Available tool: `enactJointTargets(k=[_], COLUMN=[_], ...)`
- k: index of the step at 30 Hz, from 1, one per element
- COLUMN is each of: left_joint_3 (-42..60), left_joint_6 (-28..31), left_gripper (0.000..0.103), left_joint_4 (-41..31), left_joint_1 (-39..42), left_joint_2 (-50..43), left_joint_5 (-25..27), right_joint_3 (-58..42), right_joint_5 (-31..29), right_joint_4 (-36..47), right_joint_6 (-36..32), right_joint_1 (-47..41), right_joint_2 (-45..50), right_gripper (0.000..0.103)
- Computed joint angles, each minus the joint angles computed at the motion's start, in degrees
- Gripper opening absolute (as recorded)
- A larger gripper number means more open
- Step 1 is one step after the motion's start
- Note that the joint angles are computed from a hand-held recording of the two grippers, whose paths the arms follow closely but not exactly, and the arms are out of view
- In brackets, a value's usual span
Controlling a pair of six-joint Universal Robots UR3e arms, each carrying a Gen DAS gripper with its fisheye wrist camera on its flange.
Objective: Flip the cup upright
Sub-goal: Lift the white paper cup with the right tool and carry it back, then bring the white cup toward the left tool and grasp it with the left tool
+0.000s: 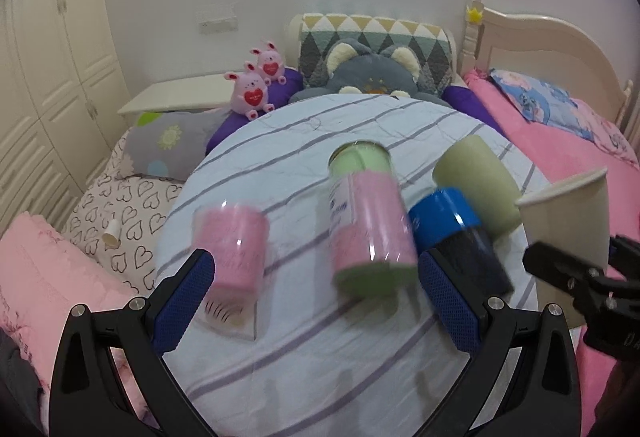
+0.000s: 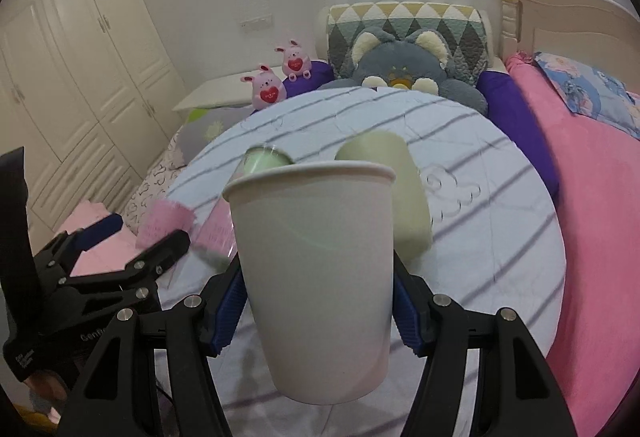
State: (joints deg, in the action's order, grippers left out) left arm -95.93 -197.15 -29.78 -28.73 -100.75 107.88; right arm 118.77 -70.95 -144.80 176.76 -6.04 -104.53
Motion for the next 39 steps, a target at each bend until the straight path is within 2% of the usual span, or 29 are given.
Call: enactJointTargets(k=[5, 9, 13, 21, 25, 27, 29, 31, 32, 37, 39], left_joint_3=[-9.85, -14.95, -20.22, -25.62, -27.39, -27.72, -27.62, -27.99, -28.05, -28.93, -28.58], left_joint_6=[1.49, 3.59, 7.40, 11.04, 10.98, 10.83, 10.77, 11.46, 11.70, 11.24, 10.92], left_gripper=[0.103, 0.103, 0.103, 0.103, 0.103, 0.103, 0.103, 0.103, 0.103, 0.103, 0.103], left_joint_4=[3.36, 5.32, 7.84, 10.72, 11.96, 12.30, 12.39, 12.56, 12.57, 12.74, 12.63], left_joint_1=[2.12, 2.84, 6.15, 10.28, 11.66, 11.99, 11.70, 11.85, 11.55, 11.52, 10.38], left_joint_2=[6.77, 9.51, 12.39, 14.58, 15.37, 15.19, 14.83, 15.04, 14.96, 15.72, 15.48], left_joint_5=[-1.65, -1.17, -6.21, -11.66, -13.79, -14.50, -14.06, -14.45, -14.04, -14.53, -13.16], right_joint_3=[5.46, 7.13, 9.68, 9.91, 9.50, 7.25, 8.64, 10.63, 10.94, 12.56, 12.61], right_joint_5=[-2.86, -7.37, -10.86, -16.14, -14.26, -15.64, -13.61, -11.93, -11.88, -12.83, -12.42], right_joint_4=[-1.69, -5.12, -8.18, -8.84, -5.09, -3.26, -3.59, -5.56, -5.72, -4.45, -2.96], right_joint_6=[5.57, 12.75, 17.96, 25.51, 26.69, 27.58, 28.76, 28.93, 28.69, 29.40, 28.94], right_joint_1=[4.05, 9.99, 14.00, 19.01, 18.66, 20.46, 19.69, 19.22, 19.51, 20.42, 19.74], right_joint_2=[-2.76, -0.28, 0.86, 2.92, 1.51, 3.93, 3.88, 2.84, 2.44, -0.52, -2.20], right_gripper=[0.065, 0.065, 0.065, 0.065, 0.065, 0.065, 0.066, 0.078, 0.079, 0.079, 0.079])
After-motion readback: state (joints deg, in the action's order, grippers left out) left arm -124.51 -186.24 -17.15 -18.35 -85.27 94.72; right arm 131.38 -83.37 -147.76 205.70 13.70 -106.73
